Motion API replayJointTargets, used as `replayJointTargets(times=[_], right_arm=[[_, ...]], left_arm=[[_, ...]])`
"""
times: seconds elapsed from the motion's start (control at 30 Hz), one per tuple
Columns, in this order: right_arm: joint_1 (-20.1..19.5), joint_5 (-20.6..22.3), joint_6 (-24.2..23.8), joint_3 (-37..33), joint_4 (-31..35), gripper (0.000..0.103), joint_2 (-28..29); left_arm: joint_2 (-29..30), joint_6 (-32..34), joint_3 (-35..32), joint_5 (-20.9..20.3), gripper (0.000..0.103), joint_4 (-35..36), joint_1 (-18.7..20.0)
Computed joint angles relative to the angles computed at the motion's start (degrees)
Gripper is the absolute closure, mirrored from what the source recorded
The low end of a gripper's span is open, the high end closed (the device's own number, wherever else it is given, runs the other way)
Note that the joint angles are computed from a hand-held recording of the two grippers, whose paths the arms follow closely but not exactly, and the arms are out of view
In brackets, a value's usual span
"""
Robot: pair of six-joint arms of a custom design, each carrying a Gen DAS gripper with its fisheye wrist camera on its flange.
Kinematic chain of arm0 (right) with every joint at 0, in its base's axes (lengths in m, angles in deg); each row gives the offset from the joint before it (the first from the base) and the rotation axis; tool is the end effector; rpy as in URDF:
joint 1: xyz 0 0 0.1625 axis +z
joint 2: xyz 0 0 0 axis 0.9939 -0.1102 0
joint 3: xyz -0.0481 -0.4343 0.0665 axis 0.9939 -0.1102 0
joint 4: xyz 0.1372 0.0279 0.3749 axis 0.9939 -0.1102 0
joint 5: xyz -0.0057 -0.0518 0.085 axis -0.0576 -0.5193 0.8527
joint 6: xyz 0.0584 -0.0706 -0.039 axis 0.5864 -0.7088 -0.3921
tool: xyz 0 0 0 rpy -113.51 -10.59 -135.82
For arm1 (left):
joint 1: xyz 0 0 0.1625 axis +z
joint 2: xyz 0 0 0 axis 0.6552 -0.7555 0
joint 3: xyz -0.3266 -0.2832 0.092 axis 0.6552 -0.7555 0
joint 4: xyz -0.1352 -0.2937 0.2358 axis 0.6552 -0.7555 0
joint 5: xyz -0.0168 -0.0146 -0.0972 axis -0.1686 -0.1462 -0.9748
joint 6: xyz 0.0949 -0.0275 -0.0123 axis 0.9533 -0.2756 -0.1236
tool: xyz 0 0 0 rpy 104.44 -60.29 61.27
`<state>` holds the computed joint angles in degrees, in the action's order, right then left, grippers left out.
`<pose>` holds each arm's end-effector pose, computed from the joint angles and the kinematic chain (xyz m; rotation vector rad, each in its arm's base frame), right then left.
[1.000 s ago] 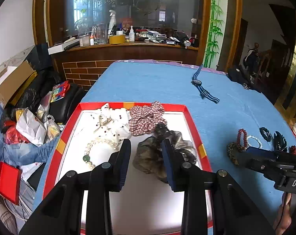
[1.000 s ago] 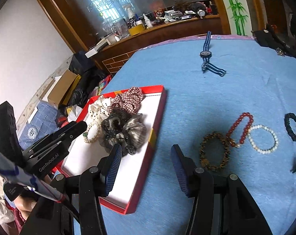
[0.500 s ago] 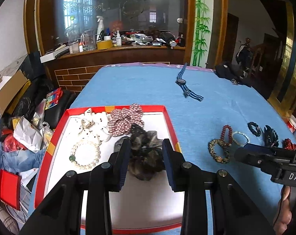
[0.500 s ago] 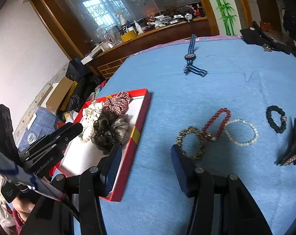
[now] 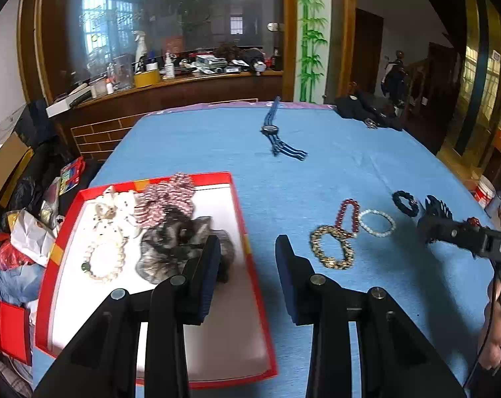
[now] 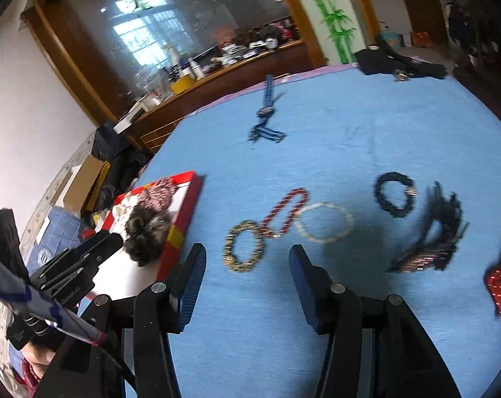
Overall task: Organize jewelry
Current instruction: 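Move the right gripper to the black claw hair clip and grasp it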
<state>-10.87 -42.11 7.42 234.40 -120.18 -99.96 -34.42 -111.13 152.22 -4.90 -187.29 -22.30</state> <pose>0.0382 -0.3233 0.3477 0.2015 -2.6620 1.0020 -0.3745 -0.3492 0.0376 0.7349 2.2763 -0.8574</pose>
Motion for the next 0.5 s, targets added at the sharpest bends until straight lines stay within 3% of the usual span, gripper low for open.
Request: replayJointTargets(times=[0.37,0.5], right_arm=[[-15.29,11.91,-1.01,-2.12,5.3,0.047,-9.16],[-19.76,14.25,1.18,-2.49,4.15,0.047,-11.31]], left_arm=[[6.03,3.08,-4.26,-3.75,0.07,-0.87,0.05],[8.5,4.36,-5.99,-5.69,0.07,-1.61,0.45]])
